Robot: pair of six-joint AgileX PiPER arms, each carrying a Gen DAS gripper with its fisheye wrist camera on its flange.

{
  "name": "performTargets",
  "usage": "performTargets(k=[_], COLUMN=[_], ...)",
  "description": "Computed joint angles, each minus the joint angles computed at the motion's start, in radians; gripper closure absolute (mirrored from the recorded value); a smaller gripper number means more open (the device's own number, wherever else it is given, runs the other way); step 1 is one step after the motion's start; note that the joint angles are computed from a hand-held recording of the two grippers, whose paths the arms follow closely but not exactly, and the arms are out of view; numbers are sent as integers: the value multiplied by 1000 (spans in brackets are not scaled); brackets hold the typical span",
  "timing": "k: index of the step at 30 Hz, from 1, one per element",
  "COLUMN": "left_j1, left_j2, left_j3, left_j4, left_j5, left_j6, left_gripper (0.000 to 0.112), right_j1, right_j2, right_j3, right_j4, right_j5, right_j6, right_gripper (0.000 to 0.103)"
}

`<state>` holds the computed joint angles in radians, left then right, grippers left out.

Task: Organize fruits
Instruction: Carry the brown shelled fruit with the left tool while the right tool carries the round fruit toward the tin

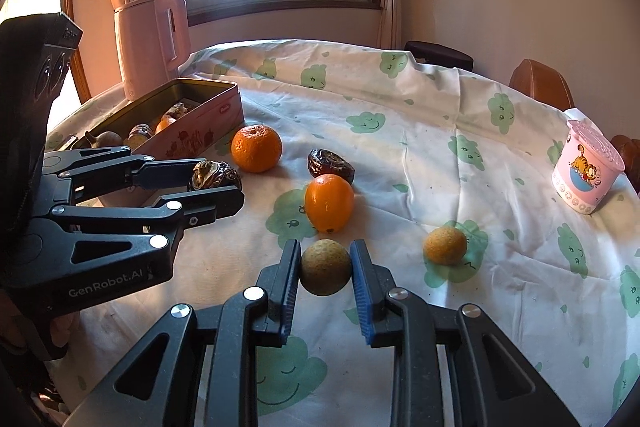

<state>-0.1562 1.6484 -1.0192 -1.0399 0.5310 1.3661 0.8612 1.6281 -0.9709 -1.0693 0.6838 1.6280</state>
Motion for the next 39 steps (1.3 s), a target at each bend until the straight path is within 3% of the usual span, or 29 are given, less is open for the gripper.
performTargets(k=[22, 39], left_j1=[4, 30], left_j2=[-85, -127], left_j3=[113, 171], left_j4=[-275, -484], left_j5=[-97, -94], left_j6=[271, 470], left_gripper=[75, 75], right_j1=[76, 130], right_j2=[-49, -72], right_j3=[69, 108], right_j4=[-187, -269], right_j5=[99, 191], right_j6=[227, 354], right_gripper=[76, 76])
